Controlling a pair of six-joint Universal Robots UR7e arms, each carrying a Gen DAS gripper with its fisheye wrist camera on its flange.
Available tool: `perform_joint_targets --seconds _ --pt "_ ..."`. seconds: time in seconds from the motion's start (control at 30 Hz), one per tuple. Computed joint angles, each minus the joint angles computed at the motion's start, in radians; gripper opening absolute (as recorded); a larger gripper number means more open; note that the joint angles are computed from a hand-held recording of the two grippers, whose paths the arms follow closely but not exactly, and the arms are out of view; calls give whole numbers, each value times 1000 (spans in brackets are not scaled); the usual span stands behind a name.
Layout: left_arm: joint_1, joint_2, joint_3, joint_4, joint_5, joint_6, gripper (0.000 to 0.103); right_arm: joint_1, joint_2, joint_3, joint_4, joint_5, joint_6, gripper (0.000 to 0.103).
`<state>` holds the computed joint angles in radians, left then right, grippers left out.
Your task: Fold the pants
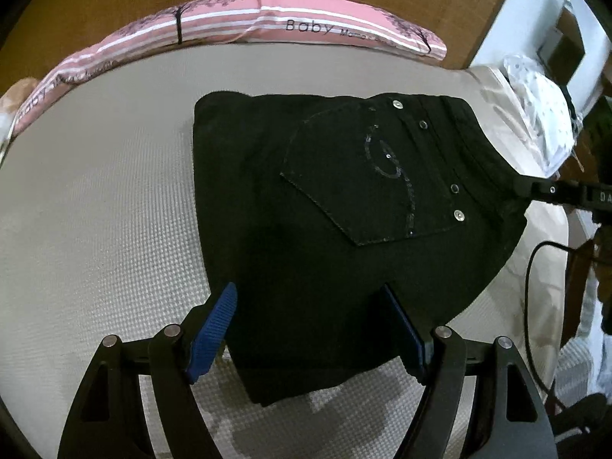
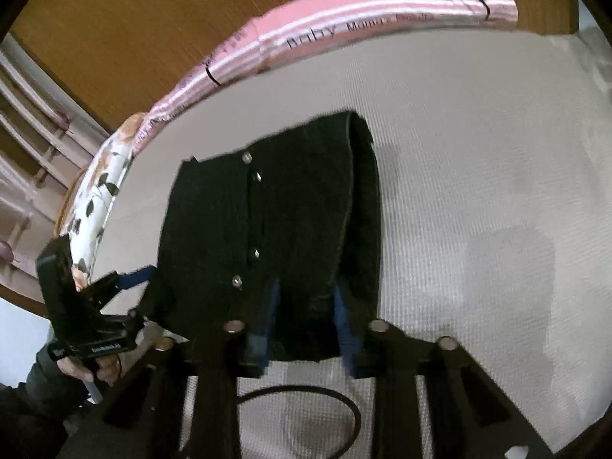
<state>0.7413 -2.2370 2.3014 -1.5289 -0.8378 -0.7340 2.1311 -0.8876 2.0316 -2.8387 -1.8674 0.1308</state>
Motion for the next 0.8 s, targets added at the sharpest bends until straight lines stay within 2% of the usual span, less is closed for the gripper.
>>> perform_joint_targets --seconds 0.07,0.2,0.27,0.33,0.47,0.57,0.7,0.8 --pt "0 1 1 4 5 -9 77 -8 4 -1 -7 15 -6 23" --pt "-19 13 -27 64 -1 -75 77 -17 32 -16 20 -24 20 22" --pt "-36 -3 -39 73 -14 -96 77 -4 23 -3 -5 -34 22 13" --pt "-59 -6 -46 104 -1 -116 77 19 3 2 6 -53 10 12" --pt "-17 29 -31 133 4 -132 77 32 7 0 44 -127 5 11" --pt "-35 13 -18 139 21 -139 77 15 40 -5 40 -151 -6 12" --pt "-37 18 -16 142 24 -146 78 -4 29 2 33 -112 24 14" --pt "-45 20 -17 153 32 -159 78 -16 20 12 23 -87 44 20"
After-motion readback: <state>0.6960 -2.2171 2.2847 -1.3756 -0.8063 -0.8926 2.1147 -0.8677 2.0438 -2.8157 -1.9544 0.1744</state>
